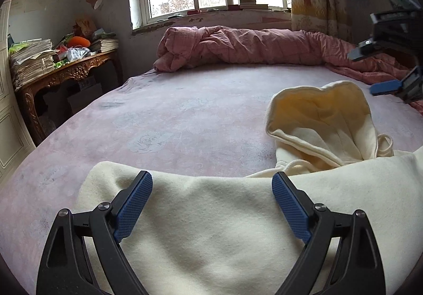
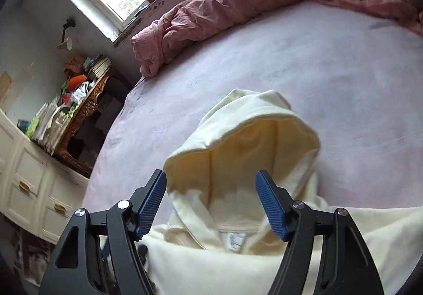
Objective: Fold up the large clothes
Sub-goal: 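Grasp the hood rim with the right gripper, then lift the hood with the right gripper and open it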
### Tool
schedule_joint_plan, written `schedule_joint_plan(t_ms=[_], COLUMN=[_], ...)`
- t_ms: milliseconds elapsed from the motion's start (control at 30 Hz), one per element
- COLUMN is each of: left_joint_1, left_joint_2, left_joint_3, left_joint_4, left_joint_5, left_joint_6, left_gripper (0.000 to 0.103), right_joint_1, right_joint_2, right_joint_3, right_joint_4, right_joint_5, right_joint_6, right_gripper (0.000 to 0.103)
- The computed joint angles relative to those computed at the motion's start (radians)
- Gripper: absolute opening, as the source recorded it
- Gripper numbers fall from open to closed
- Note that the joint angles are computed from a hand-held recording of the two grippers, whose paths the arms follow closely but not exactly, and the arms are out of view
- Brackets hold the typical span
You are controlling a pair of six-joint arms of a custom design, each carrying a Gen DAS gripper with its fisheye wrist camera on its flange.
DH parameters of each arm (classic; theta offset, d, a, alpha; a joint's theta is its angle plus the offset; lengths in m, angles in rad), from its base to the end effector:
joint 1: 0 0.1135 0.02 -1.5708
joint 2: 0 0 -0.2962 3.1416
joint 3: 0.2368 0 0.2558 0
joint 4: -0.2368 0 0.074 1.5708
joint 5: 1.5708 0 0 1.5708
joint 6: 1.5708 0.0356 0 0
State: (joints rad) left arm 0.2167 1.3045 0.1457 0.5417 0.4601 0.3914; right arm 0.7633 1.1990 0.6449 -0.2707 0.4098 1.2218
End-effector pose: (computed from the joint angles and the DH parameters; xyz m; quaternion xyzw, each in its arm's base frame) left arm 0.1821 0.0239 0.1342 0.1797 0.8526 -0.0595 0.4870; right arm 0.1744 0.1472 0.2313 0.2794 0.8711 0.1952 0.3537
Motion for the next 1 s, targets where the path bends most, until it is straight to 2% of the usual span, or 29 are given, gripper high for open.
schedule_joint_plan(t_ms=[100,167,233,300,367,400,433,567,633,733,900,1000], left_joint_1=[0.033,0.035,0.035,0.029,0.017,0.007,0.000,-0.015,-0.016,-0.014,-0.017,-0.016], left_joint_2=[0.033,0.045,0.048,0.049,0.054,0.055,0.057,0.066,0.066,0.065,0.068,0.066], left_joint_3=[0.034,0.042,0.041,0.039,0.036,0.035,0.033,0.035,0.034,0.035,0.033,0.033], left_joint_4=[-0.042,-0.050,-0.043,-0.040,-0.031,-0.028,-0.025,-0.014,-0.011,-0.013,-0.008,-0.010], left_joint_5=[0.043,0.045,0.044,0.037,0.018,0.002,-0.007,-0.015,-0.017,-0.016,-0.018,-0.016], left_joint_6=[-0.004,-0.005,-0.002,-0.002,-0.003,-0.002,-0.002,-0.014,-0.016,-0.013,-0.015,-0.015], left_gripper=[0.091,0.091,0.091,0.091,0.091,0.091,0.091,0.092,0.092,0.092,0.092,0.092], right_joint_1=[-0.122,-0.165,-0.202,-0.213,-0.209,-0.199,-0.193,-0.126,-0.075,-0.018,0.059,0.050], right_joint_2=[0.167,0.277,0.382,0.450,0.474,0.469,0.455,0.374,0.328,0.295,0.272,0.301], right_joint_3=[0.001,0.032,0.091,0.132,0.147,0.134,0.119,0.090,0.089,0.104,0.027,-0.022], right_joint_4=[0.195,0.250,0.233,0.192,0.152,0.170,0.184,0.157,0.088,-0.039,-0.001,0.089], right_joint_5=[-0.101,-0.126,-0.132,-0.116,-0.096,-0.091,-0.094,-0.027,0.008,-0.019,-0.058,-0.120], right_joint_6=[0.016,0.017,0.002,-0.017,-0.052,-0.083,-0.111,-0.157,-0.144,-0.069,-0.006,-0.001], right_gripper=[0.072,0.068,0.047,0.038,0.034,0.016,0.010,0.008,0.008,0.008,0.008,0.010])
